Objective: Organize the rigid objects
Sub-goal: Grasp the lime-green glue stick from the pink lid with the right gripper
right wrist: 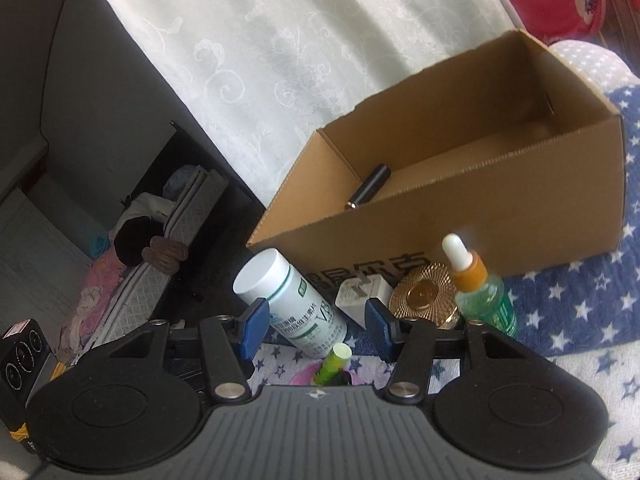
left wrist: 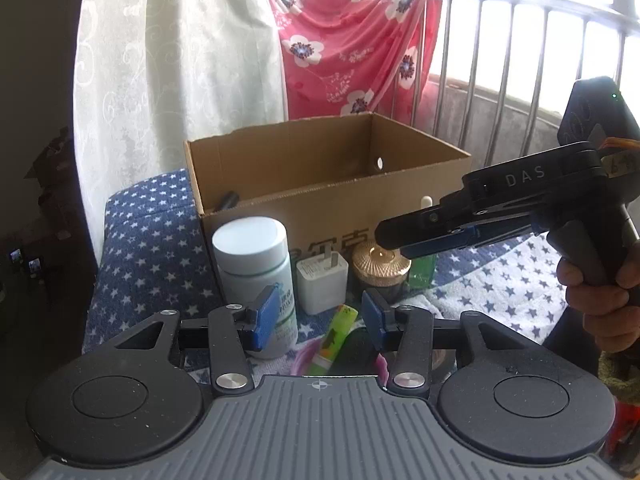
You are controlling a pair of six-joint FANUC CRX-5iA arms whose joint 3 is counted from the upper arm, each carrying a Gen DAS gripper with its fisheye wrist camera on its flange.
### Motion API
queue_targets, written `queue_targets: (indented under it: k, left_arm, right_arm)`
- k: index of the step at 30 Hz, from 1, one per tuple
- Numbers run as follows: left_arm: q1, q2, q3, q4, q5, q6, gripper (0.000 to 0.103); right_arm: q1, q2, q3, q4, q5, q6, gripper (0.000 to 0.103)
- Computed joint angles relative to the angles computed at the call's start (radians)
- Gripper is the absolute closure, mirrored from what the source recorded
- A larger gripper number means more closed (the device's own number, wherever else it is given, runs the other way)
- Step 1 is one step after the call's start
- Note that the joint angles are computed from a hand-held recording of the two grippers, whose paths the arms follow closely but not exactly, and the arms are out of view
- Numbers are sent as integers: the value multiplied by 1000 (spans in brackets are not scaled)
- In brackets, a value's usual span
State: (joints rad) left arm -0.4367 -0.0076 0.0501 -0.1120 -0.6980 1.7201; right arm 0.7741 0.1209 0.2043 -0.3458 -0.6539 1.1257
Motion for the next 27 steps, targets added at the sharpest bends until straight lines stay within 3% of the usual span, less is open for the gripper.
queue_targets:
  k: [7,10,13,18,27]
  left_arm:
    - [-41,47,26,-73,-64,79,75]
    - [-35,46,12,-55,-51,77,80]
    - [-31,56,17,-45,-54,80,82]
    - [-30,62,20,-32,-52,70,83]
    - [-48,51,25,-96,-56,125,85]
  right_arm:
    - [-1,57,-4,-82,16,-9,50]
    - [9,72,0,-62,22,-20,53]
    - [6,79,0,-73,14,-12,60]
    - [10,84,4,-94,19,6,81]
    - [67,46,-32,25,76,-3,86]
